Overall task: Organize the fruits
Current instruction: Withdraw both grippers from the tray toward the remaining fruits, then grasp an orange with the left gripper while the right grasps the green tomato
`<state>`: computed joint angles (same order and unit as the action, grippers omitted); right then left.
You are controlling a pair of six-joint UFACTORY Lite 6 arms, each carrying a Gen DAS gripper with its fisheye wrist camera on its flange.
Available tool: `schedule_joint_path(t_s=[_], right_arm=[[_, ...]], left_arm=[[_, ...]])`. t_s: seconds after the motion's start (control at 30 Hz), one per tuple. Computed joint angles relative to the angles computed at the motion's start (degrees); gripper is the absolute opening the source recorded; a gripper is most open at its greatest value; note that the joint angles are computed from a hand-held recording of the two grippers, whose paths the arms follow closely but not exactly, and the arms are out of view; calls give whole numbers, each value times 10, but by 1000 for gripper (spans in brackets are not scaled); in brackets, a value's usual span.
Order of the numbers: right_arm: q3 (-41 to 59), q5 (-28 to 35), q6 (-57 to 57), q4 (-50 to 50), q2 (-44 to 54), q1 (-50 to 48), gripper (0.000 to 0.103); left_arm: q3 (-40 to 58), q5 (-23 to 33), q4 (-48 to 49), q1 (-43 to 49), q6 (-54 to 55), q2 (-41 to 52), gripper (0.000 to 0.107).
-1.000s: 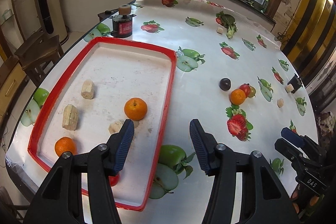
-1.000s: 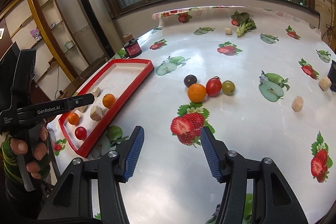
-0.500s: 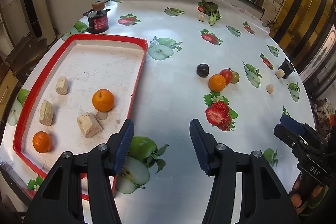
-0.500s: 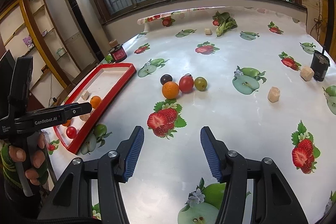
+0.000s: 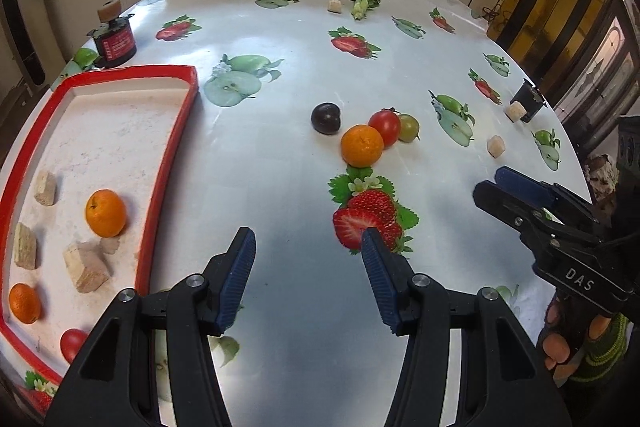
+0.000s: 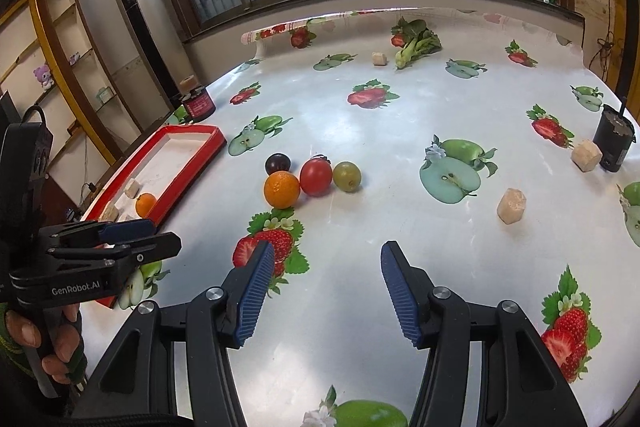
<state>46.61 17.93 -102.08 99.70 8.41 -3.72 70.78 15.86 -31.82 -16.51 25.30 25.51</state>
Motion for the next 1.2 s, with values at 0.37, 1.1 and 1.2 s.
schedule_joint_path(t_s=[0.37,1.1,1.2], right_arm=[[247,-11,132,-168,231,20,42],[424,133,226,-215,384,-40,33],[406,124,205,-207,368,-32,24]], left_arm=[[216,66,4,-19,-23,177,53],[351,63,-26,-35,13,286,31],[320,73,-98,-18,83,269,30]])
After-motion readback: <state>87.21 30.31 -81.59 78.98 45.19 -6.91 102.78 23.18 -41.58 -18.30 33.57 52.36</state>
